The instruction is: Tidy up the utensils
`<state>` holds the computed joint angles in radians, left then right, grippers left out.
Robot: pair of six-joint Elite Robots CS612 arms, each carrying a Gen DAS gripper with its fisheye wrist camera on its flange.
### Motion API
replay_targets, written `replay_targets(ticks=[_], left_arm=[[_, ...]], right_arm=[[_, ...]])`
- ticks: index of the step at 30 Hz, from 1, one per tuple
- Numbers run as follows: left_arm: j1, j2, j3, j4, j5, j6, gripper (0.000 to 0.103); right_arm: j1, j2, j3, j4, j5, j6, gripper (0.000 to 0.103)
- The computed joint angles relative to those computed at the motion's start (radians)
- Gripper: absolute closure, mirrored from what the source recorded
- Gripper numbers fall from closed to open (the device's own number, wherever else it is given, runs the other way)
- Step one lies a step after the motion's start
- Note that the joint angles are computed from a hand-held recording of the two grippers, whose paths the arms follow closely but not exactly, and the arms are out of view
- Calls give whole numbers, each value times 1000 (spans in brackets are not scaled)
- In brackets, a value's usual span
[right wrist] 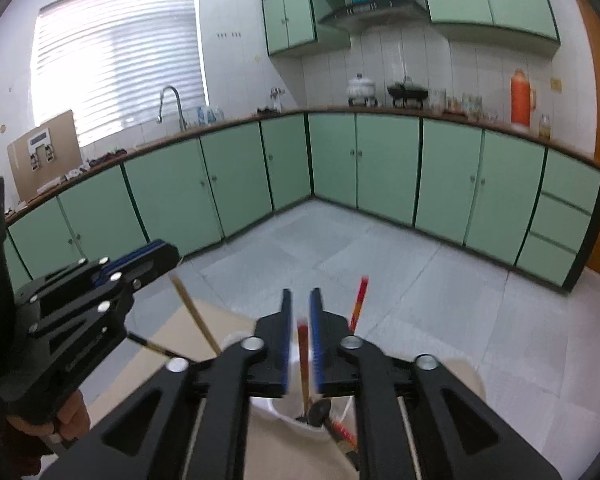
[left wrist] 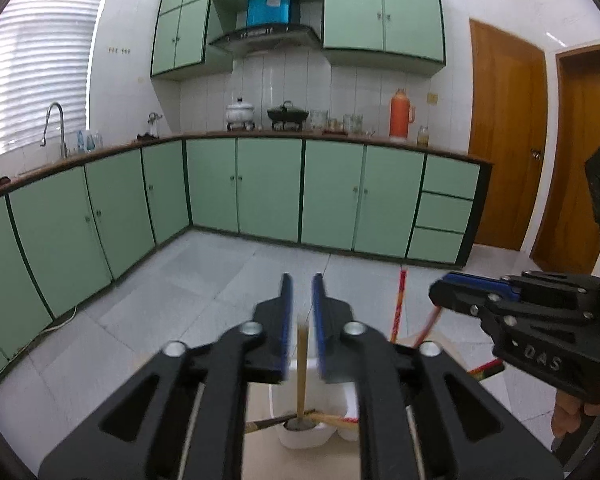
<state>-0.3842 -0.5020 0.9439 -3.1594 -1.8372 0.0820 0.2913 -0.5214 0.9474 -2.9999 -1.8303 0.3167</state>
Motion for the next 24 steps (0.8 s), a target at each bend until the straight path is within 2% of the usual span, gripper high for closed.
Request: replay_targets(ticks=[1, 4, 10, 11, 13, 18, 24], left_arm=[[2, 0, 1, 1, 0, -3, 72], [10, -9, 24, -25, -8, -22, 63], [21, -49, 100, -122, 8, -53, 37], [23, -57, 116, -140, 9, -59, 35], [25, -76, 150, -168, 18, -62, 25], [23, -129, 256, -230, 53, -45, 14], [29, -188, 382, -280, 41, -16, 10]], right_arm=[[1, -3, 10, -6, -8, 9, 78], [5, -22, 54, -55, -39, 26, 60], [27, -65, 133, -133, -149, 26, 45], [32, -72, 148, -149, -171, 24, 44], [41, -85, 174, -174, -196, 27, 37], [64, -117, 252, -236, -250, 72, 28], [94, -144, 327, -265, -283, 105, 15]])
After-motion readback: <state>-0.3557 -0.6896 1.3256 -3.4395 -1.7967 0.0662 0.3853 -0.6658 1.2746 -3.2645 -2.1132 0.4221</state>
